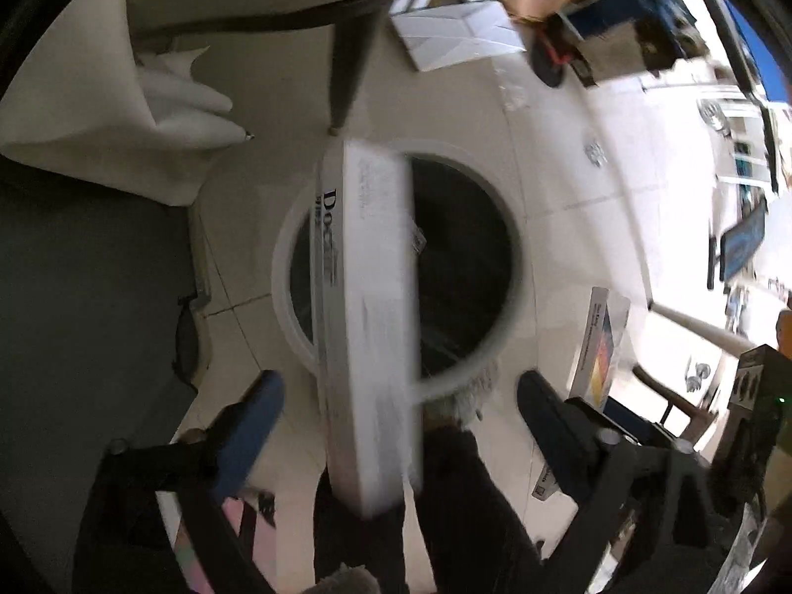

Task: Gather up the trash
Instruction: 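Carry both boxes to the white bin and open both tools to drop them, then move both tools back over the table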

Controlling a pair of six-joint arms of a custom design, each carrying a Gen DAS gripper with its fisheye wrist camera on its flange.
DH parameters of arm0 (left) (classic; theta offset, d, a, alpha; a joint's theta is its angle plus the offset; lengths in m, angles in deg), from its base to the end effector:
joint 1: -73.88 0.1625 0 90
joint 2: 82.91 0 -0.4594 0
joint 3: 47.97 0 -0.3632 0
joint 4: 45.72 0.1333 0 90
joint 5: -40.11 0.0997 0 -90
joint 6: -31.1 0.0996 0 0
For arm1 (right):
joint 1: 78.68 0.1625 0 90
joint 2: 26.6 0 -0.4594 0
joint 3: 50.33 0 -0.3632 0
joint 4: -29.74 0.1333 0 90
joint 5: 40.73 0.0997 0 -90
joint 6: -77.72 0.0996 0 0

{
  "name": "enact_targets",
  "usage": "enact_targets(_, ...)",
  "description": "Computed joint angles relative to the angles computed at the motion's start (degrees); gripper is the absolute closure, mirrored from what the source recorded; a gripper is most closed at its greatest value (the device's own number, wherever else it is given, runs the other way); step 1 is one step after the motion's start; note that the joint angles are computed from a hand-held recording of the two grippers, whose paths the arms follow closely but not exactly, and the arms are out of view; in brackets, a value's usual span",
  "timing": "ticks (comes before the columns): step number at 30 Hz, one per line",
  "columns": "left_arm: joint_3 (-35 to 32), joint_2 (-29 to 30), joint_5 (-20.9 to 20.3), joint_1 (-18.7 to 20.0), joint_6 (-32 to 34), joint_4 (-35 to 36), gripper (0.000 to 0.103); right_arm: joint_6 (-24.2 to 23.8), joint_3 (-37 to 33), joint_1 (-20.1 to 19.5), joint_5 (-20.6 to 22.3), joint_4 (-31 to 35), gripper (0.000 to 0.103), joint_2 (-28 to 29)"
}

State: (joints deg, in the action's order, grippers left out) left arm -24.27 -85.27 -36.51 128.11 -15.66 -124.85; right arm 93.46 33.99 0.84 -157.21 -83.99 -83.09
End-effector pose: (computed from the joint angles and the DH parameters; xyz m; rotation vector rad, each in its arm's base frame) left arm -0.3583 -0.7648 -0.0859 -0.1599 2.5735 0.3599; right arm -0.0341 -0.6729 0.2799 -0.5850 -2.6114 -0.0668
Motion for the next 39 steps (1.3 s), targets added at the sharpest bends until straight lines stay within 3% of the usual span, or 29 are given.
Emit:
enact_targets(3, 3.9, -1.6, 2.4, 0.6, -0.6, -2.4, 0.006, -2.3, -0.6, -1.7, 2.3, -1.9, 0.023, 2.3)
enact_targets(4, 6.2, -2.7, 3.9, 0.5, -0.6, -3.1, 0.006, -2.6, -0.7, -1.9, 2.7, -2.5, 0.006, 2.8)
enact_targets(5, 9.4, -4.2, 5.6, 0.0, -0.8, -4.6, 0.006, -3.1, -1.0, -2.1, 2.8, -3.2, 0.0, 3.4)
enact_targets(10, 14.9, -7.0, 12.3, -1.7, -0.9, -5.4, 0.006, -5.1, 0.5, -1.8, -0.7, -6.3, 0.0, 3.6)
enact_targets(15, 16.9, -8.5, 15.3, -3.0, -0.8, -3.8, 0.006, -6.4, 0.6, 0.6, -7.7, -6.8, 0.0, 3.8)
enact_targets(24, 14.6, -9.6, 15.8, -6.0, -2.0, 1.0, 0.006, -5.4, -1.2, 4.9, -14.0, -2.7, 0.0, 1.9)
enact_targets(33, 11.6, -11.9, 15.8, -8.9, -4.8, 6.9, 0.006, -3.5, -4.3, 9.4, -14.8, 3.5, 0.0, -0.9)
enact_targets(39, 3.3, -11.9, 15.5, -11.5, -7.1, 16.3, 0.006, 0.1, -9.2, 13.6, -14.3, 11.7, 0.0, -2.8)
